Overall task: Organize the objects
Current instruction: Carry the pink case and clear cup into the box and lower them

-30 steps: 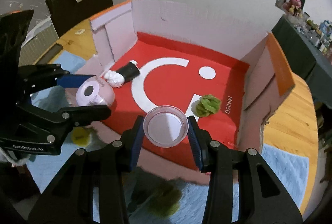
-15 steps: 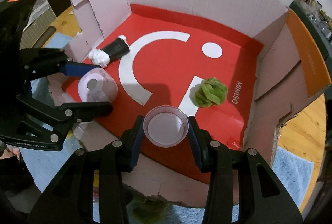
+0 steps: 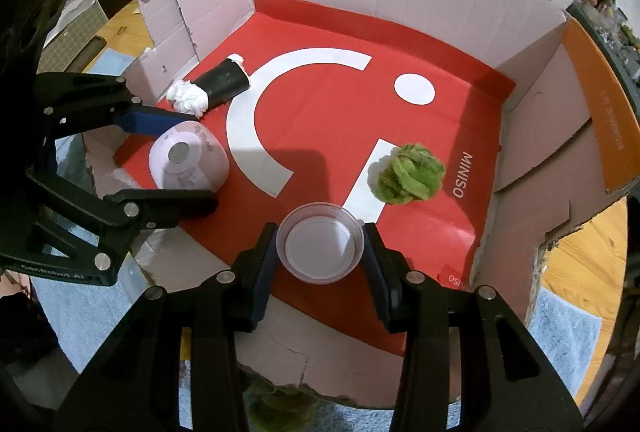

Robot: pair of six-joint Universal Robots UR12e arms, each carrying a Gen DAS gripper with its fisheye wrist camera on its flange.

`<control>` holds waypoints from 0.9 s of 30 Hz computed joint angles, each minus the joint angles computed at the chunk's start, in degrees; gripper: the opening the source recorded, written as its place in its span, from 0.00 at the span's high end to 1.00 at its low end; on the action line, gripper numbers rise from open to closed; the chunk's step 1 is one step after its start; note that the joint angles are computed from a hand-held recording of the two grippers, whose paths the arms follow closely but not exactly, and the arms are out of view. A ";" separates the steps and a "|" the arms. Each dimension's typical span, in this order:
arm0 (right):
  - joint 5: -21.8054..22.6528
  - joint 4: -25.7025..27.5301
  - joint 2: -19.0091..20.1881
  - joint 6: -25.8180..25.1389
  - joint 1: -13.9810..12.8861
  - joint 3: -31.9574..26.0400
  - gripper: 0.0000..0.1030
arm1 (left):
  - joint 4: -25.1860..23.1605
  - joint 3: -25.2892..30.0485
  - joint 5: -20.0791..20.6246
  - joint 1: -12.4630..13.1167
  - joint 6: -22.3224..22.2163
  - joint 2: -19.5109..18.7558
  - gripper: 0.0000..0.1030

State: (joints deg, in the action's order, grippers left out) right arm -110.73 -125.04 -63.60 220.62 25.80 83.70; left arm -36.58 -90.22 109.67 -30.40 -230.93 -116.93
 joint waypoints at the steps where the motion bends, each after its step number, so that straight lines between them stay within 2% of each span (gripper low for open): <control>1: 0.04 0.02 0.05 0.08 -0.01 -0.08 0.61 | -0.20 0.07 0.14 -0.07 0.03 -0.01 0.45; 9: 0.13 0.66 0.34 0.30 -0.08 -0.64 0.61 | -1.66 0.59 0.76 -0.31 0.66 -0.16 0.45; 15: 0.38 0.25 0.24 0.40 -0.08 -0.50 0.57 | -0.75 0.26 0.20 -0.17 0.31 -0.07 0.45; 27: -0.02 0.92 0.34 0.48 0.07 -0.82 0.56 | -0.43 0.27 -0.20 0.03 0.54 -0.03 0.45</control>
